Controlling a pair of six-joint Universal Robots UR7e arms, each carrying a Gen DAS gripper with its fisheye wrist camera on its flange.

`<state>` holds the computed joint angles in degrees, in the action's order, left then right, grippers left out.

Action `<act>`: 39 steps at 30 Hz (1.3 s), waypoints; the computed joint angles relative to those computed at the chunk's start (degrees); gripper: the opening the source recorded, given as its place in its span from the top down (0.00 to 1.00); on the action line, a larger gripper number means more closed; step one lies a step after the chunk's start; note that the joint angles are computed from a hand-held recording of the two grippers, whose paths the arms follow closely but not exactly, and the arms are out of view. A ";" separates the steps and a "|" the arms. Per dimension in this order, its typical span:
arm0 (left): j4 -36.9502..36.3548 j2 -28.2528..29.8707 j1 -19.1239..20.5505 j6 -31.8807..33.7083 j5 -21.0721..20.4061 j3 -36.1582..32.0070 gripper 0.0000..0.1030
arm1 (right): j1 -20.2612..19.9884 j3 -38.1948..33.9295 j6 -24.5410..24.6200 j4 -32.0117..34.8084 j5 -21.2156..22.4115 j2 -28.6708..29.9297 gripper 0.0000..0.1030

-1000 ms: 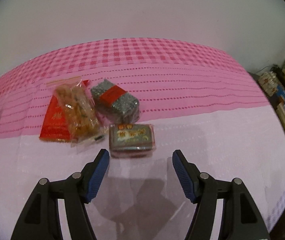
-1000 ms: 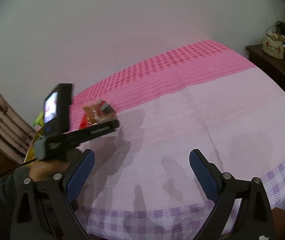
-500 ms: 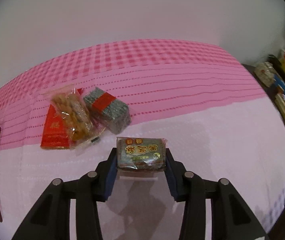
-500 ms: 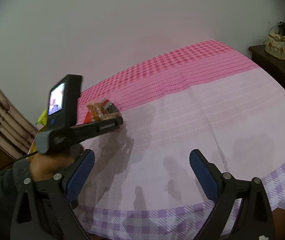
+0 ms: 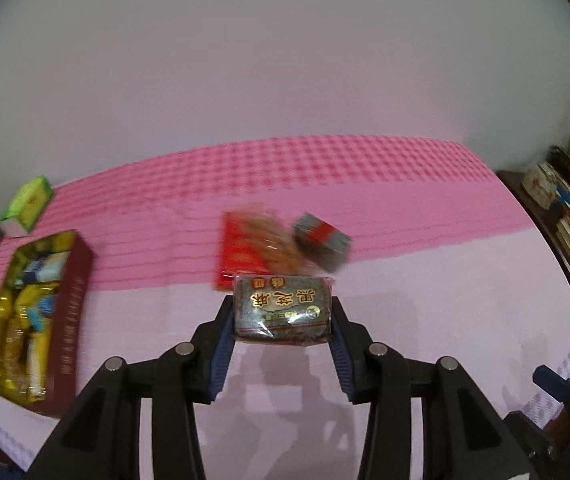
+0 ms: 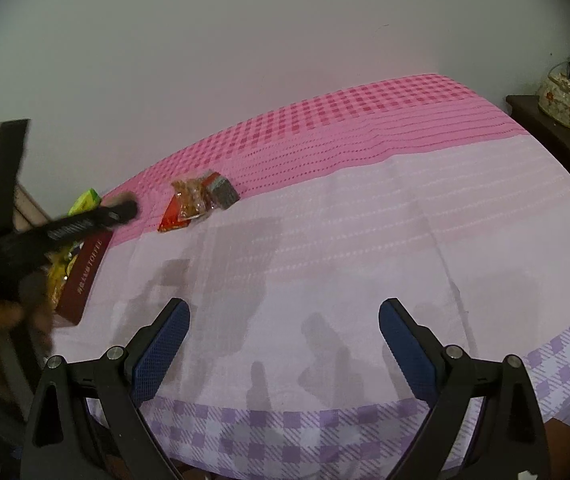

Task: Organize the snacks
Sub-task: 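Grasp the brown printed snack packet with the left gripper, then carry the brown packet over the tin and open the left gripper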

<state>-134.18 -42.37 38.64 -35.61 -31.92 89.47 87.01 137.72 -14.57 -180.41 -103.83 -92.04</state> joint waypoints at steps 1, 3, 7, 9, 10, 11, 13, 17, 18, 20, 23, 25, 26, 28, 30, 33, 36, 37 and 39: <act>0.51 -0.84 -0.02 -0.58 0.66 0.55 0.58 | 0.04 0.00 -0.08 0.03 -0.21 0.12 0.08; 1.76 -2.76 0.03 -1.81 2.35 1.73 0.58 | 0.26 0.12 -0.18 0.25 -0.88 0.39 0.08; 6.39 -6.09 0.02 -5.42 5.26 3.48 0.58 | 0.86 0.19 -0.70 0.13 -1.35 0.80 0.08; 8.84 -7.86 0.00 -7.45 6.62 4.56 0.58 | 1.19 0.35 -1.08 -0.19 -1.40 0.96 0.08; 9.94 -8.84 0.00 -8.49 7.02 5.22 0.58 | 1.34 0.42 -1.26 -0.17 -1.58 1.05 0.08; 10.93 -9.52 -0.06 -9.51 7.45 5.58 0.58 | 1.44 0.47 -1.53 -0.16 -1.84 1.21 0.08; 13.21 -10.76 -0.07 -11.60 8.23 6.19 0.58 | 1.36 0.35 -1.75 0.24 -1.93 1.33 0.08; 17.66 -13.45 0.07 -15.75 9.36 7.54 0.58 | 1.23 0.26 -1.43 0.59 -1.73 1.27 0.08; 18.69 -14.03 0.18 -16.76 9.62 7.81 0.58 | 1.18 0.26 -1.40 0.67 -1.75 1.26 0.08; 21.42 -15.33 0.30 -19.26 10.18 8.37 0.58 | 1.04 0.10 -1.06 1.36 -1.69 1.20 0.08; 25.47 -17.30 0.56 -23.14 10.96 9.18 0.58 | 0.81 0.04 -0.80 1.80 -1.40 1.22 0.08; 28.47 -18.62 0.80 -25.88 11.53 9.65 0.58 | 0.72 -0.01 -0.65 2.09 -1.27 1.30 0.08; 30.17 -19.32 0.92 -27.38 11.82 9.87 0.58 | 0.64 -0.03 -0.50 2.35 -1.13 1.30 0.08; 33.42 -20.39 1.16 -30.07 12.06 10.07 0.58 | 0.66 -0.01 -0.36 2.31 -1.24 1.47 0.08; 36.85 -21.65 1.48 -32.72 12.48 10.42 0.58 | 0.65 0.07 -0.41 2.35 -1.29 1.56 0.08; 40.87 -23.51 1.96 -36.09 12.74 11.03 0.58 | 0.55 -0.08 -0.17 2.94 -1.28 1.75 0.08; 44.36 -25.72 2.32 -38.91 13.03 11.95 0.58 | 0.68 -0.01 -0.23 2.86 -1.50 1.89 0.08; 45.26 -26.47 2.41 -39.56 13.09 12.30 0.58 | 0.67 0.01 -0.27 3.02 -1.59 1.88 0.08; 47.52 -27.86 2.62 -41.12 13.12 12.87 0.58 | 0.72 -0.10 -0.15 3.52 -1.68 2.02 0.08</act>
